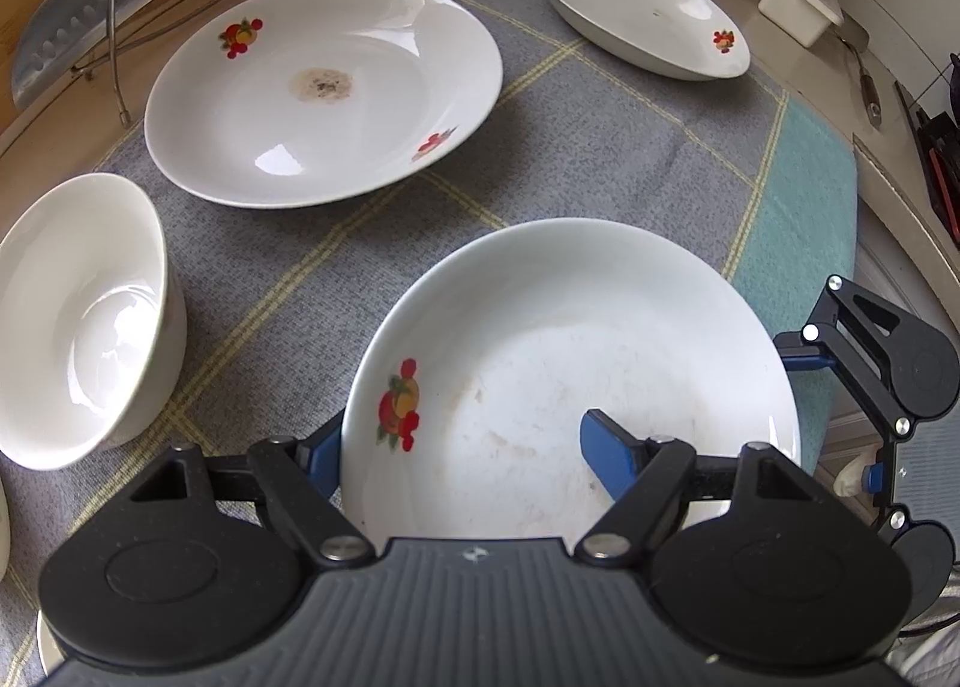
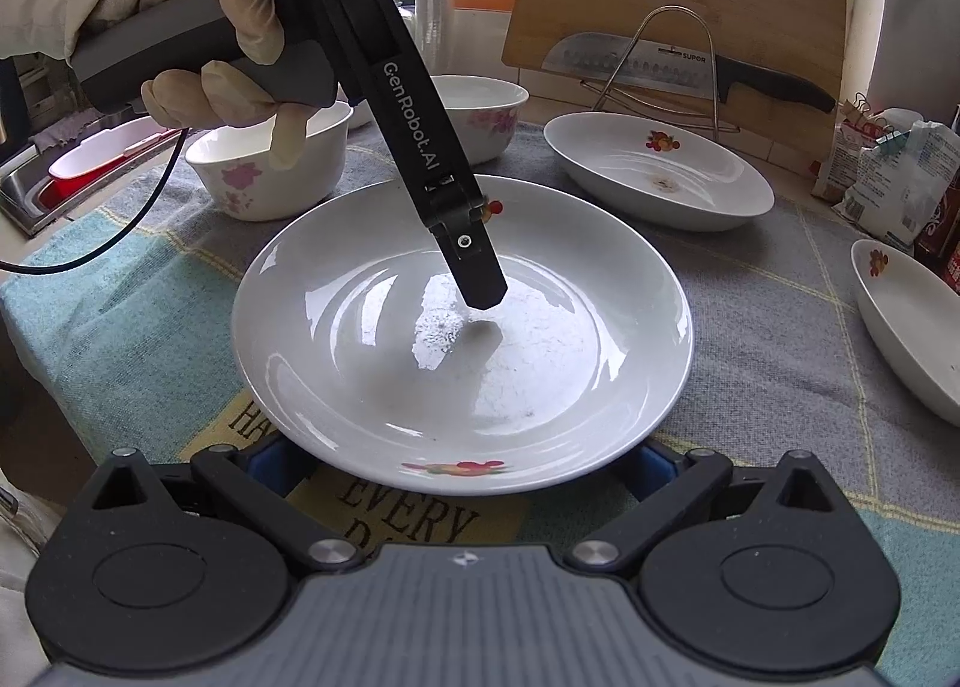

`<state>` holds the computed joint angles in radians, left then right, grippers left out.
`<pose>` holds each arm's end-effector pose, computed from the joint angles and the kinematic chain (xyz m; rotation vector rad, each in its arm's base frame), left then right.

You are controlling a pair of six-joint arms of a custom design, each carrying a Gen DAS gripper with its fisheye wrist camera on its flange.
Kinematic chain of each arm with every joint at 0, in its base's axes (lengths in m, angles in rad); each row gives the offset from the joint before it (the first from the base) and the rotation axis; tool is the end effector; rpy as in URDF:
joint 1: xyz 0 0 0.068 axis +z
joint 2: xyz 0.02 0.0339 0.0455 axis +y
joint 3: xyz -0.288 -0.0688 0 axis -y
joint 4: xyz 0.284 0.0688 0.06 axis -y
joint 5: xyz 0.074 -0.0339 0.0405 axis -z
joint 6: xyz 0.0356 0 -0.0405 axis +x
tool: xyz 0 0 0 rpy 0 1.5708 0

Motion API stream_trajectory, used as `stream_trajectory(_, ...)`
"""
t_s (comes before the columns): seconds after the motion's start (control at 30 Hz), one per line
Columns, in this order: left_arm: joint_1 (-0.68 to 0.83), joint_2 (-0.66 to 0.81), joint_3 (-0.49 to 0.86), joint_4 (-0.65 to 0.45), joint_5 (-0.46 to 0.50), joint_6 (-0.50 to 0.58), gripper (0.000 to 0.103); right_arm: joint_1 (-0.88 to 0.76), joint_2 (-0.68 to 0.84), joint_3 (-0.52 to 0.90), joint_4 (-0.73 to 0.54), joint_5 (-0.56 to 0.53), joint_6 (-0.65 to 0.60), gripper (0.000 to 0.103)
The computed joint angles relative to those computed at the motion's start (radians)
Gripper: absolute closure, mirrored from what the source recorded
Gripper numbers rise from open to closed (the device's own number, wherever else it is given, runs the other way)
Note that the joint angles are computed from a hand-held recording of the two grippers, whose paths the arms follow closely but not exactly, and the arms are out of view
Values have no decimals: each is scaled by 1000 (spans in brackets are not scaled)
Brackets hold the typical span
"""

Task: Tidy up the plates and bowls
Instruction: 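Lift the second plate with the left gripper and carry it toward the placed plate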

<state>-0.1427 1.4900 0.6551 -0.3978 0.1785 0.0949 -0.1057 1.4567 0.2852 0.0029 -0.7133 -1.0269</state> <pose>0.2644 -0.0444 0.1275 0.3739 2.7719 -0.2616 0.1938 0.0029 0.0684 -1.2240 2.0586 0.4897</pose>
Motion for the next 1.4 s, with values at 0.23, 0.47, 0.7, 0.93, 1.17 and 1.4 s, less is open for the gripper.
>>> stream_trajectory(0.23,5,-6,-3,-1,12,7,26,7,-2,10,-19,15,-6,0)
stream_trajectory(0.47,-2,-17,-2,-7,15,-1,26,2,-13,23,-52,29,-32,0)
stream_trajectory(0.7,-26,-31,7,-19,4,-36,26,-19,-14,55,-114,21,-80,0)
stream_trajectory(0.93,-62,-36,27,-27,-23,-98,26,-50,11,108,-186,1,-147,0)
stream_trajectory(1.17,-113,-27,60,-36,-53,-179,26,-88,55,178,-276,-17,-244,0)
stream_trajectory(1.4,-164,5,110,-33,-87,-250,26,-151,130,290,-401,-39,-370,0)
